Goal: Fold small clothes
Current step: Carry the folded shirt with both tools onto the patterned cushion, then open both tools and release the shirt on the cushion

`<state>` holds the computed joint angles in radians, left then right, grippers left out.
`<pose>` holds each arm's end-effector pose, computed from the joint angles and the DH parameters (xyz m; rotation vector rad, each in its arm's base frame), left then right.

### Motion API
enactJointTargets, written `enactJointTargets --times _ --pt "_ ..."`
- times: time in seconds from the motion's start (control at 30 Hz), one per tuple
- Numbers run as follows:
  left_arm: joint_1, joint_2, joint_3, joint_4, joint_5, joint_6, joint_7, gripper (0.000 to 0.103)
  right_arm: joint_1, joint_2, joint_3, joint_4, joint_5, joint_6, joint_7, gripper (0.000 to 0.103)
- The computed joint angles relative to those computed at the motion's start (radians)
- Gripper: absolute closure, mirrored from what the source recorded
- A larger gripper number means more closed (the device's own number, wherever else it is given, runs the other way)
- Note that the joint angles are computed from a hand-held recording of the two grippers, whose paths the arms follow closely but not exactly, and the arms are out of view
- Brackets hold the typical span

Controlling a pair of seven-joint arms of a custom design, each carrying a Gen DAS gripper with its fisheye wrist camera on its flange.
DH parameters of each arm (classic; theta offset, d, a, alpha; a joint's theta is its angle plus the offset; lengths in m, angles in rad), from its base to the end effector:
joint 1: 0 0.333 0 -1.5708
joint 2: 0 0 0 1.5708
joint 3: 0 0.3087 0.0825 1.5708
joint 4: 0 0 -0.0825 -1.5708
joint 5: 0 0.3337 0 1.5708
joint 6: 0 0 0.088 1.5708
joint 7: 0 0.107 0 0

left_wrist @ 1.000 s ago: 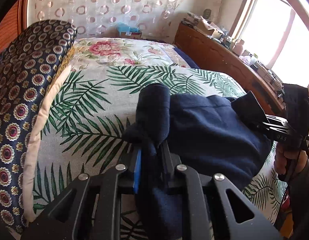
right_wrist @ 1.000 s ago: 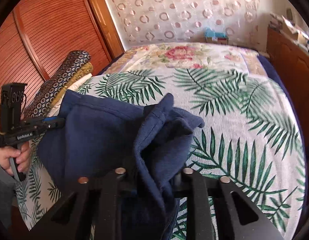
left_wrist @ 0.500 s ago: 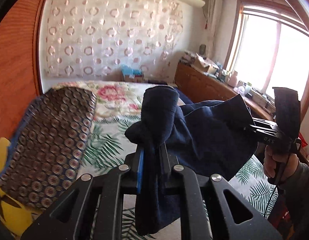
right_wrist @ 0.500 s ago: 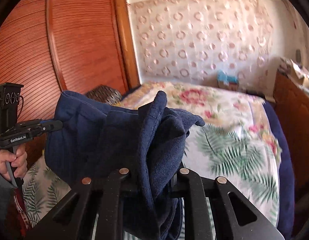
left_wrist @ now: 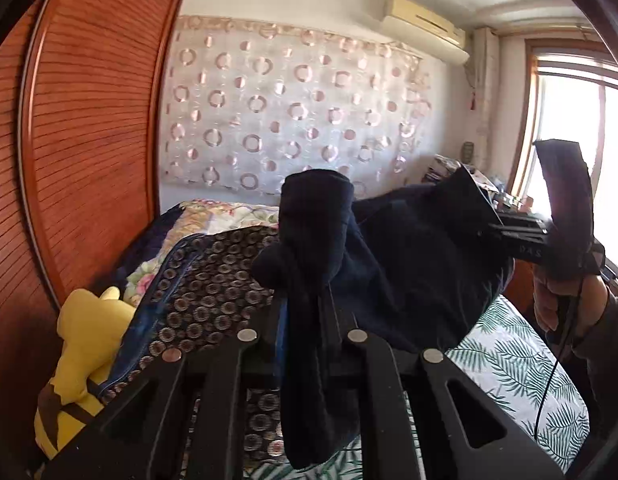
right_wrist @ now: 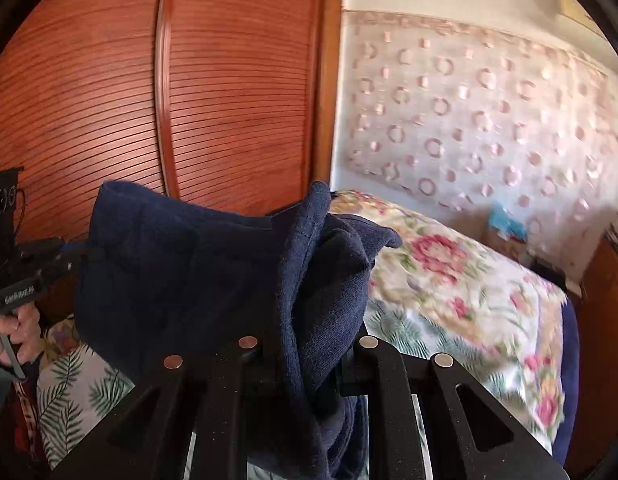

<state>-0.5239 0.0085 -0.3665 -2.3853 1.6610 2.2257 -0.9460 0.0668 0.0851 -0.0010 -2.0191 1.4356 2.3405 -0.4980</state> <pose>0.3177 -0.3429 0.3556 -1.7572 1.2241 -1.0214 0.5530 0.0519 0.4631 -2.0132 0.4248 -0.4827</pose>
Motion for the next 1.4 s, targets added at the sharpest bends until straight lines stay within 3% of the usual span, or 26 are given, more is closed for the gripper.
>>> enactJointTargets --times 0.23,0.4,0.63,0.77,0.83,0.93,1.07,1.2,1.27,1.33,1.4 --pt "-0.002 0.045 0.005 -0.078 -0.007 -0.060 -0.214 0.090 0.091 0.156 0.087 0.181 -0.058 0.144 0.036 0.086" --pt "-0.014 0.062 0.006 -0.117 0.002 -0.075 -0.352 0.090 0.127 0.258 0.142 0.312 -0.127 0.177 0.082 0.087" --pt "-0.044 0.079 -0.010 -0.125 -0.082 -0.124 -0.399 0.089 0.155 0.367 0.196 0.444 -0.243 0.191 0.144 0.090" --pt "-0.059 0.103 -0.007 -0.104 -0.119 -0.158 -0.432 0.089 0.185 0.418 0.210 0.498 -0.290 0.277 0.240 0.089" --pt "-0.062 0.113 -0.003 -0.095 -0.119 -0.155 -0.434 0.089 0.177 0.428 0.220 0.508 -0.307 0.297 0.285 0.077" --pt "-0.067 0.118 0.000 -0.088 -0.128 -0.161 -0.412 0.087 0.141 0.441 0.264 0.515 -0.231 0.366 0.222 0.063" --pt "-0.081 0.111 -0.006 -0.089 -0.163 -0.188 -0.401 0.079 0.085 0.426 0.292 0.491 -0.108 0.396 0.120 0.056" --pt "-0.100 0.103 -0.018 -0.079 -0.205 -0.223 -0.348 0.069 0.045 0.389 0.249 0.420 -0.156 0.207 0.143 0.056" --pt "-0.111 0.099 -0.024 -0.075 -0.230 -0.254 -0.311 0.055 0.060 0.410 0.214 0.432 -0.230 0.163 0.195 0.056" --pt "-0.116 0.086 -0.028 -0.076 -0.247 -0.269 -0.284 0.050 0.079 0.436 0.202 0.440 -0.265 0.193 0.208 0.055" --pt "-0.110 0.064 -0.026 -0.090 -0.227 -0.233 -0.273 0.034 0.098 0.472 0.196 0.466 -0.299 0.231 0.256 0.055"
